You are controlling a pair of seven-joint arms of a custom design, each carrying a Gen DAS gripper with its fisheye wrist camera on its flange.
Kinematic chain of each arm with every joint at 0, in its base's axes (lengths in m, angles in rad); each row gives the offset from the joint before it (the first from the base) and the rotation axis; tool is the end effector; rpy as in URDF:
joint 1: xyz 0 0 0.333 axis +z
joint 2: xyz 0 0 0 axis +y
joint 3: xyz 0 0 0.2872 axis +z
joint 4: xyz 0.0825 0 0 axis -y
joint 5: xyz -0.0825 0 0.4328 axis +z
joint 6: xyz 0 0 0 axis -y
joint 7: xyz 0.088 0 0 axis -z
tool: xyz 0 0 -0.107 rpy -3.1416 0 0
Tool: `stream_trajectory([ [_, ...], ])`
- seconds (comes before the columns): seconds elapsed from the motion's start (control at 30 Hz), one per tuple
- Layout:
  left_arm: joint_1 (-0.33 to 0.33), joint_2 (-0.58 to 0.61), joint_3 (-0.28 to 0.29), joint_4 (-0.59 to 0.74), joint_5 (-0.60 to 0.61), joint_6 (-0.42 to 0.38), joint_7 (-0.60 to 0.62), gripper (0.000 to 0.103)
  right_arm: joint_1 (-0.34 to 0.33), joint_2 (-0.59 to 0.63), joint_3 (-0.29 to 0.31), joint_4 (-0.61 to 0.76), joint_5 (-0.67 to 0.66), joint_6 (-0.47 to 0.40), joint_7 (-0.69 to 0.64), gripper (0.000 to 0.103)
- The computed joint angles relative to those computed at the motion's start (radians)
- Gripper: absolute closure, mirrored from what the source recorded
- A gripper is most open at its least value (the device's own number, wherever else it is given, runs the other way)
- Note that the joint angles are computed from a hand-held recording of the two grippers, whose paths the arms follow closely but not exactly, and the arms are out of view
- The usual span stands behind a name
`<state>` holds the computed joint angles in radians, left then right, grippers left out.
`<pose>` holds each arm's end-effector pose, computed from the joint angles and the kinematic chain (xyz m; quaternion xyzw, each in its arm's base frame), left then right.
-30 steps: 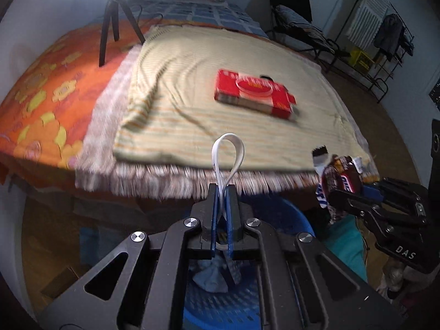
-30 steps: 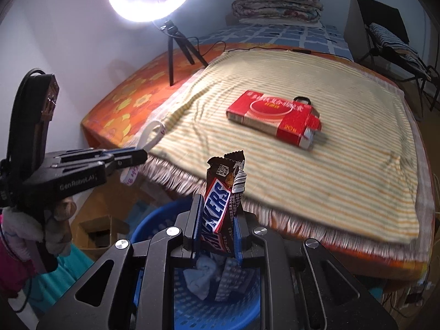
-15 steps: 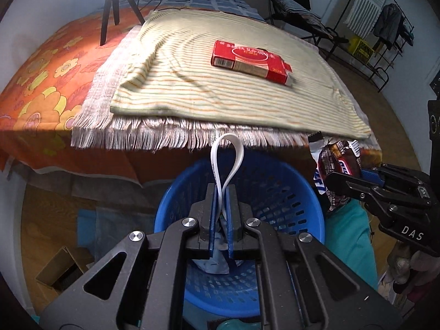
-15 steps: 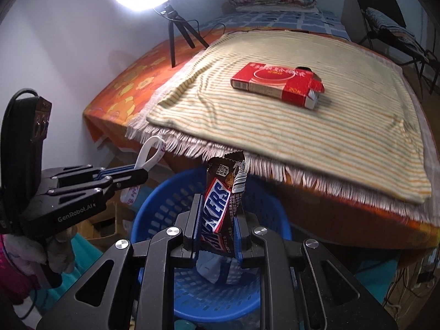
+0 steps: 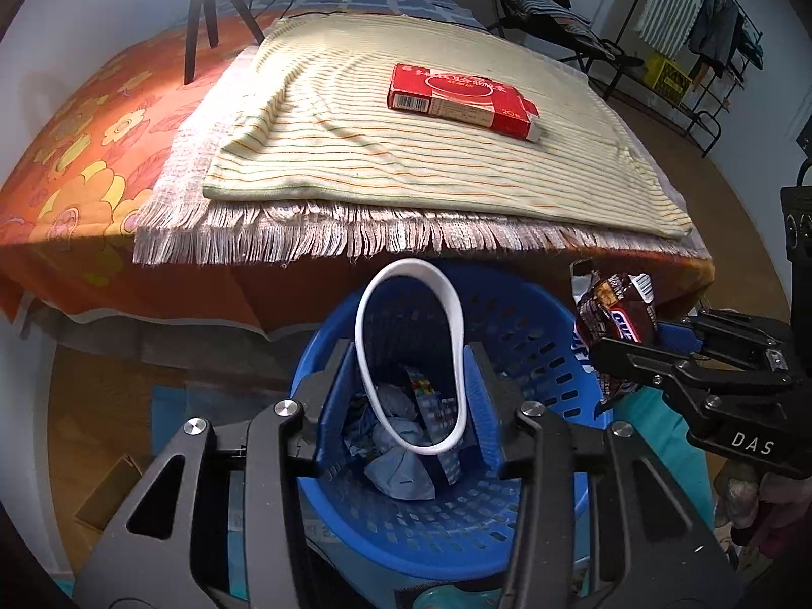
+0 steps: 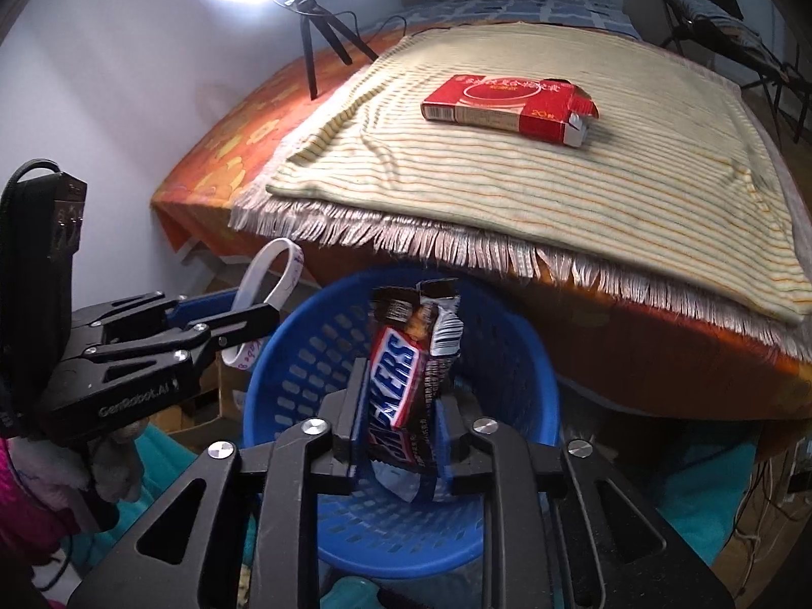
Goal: Collect trash
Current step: 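Carry wrapper and rubber band over the blue basket and open both tools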
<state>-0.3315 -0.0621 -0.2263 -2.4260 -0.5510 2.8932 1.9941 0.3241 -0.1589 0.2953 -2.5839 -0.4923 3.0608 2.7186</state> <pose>0.4838 -0.2649 0.3198 -0.4956 0.8213 -0.2737 0.0707 0.3949 0.3242 0.3123 -0.6578 0.6835 -0.0861 0.3045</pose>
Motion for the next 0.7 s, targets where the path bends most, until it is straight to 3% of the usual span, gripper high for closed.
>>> stream_trajectory([
  [0.07,0.001,0.003,-0.001,0.002,0.011,-0.003,-0.010,0.056,0.007,0.000,-0.006,-0.001,0.012,-0.003,-0.007,0.076],
  [0.13,0.000,0.005,-0.001,0.005,0.004,-0.010,-0.004,0.044,0.015,-0.002,-0.013,-0.004,0.028,-0.010,-0.017,0.065],
  [0.2,0.001,0.006,-0.004,0.003,0.011,-0.003,-0.006,0.044,0.014,-0.005,-0.012,-0.008,0.032,-0.012,-0.014,0.059],
  [0.4,0.005,0.011,-0.007,0.004,0.050,0.000,-0.036,0.043,0.011,-0.010,-0.010,-0.013,0.039,-0.027,-0.002,0.059],
  [0.5,0.005,0.011,-0.007,0.003,0.048,0.004,-0.036,0.033,0.014,-0.016,-0.013,-0.018,0.045,-0.032,0.000,0.057],
  [0.63,0.008,0.014,-0.008,0.004,0.069,0.010,-0.057,0.024,-0.001,-0.025,-0.002,-0.023,0.028,-0.038,0.028,0.046],
  [0.7,0.010,0.017,-0.007,0.007,0.070,0.009,-0.062,0.024,-0.002,-0.030,-0.004,-0.027,0.029,-0.040,0.032,0.045],
])
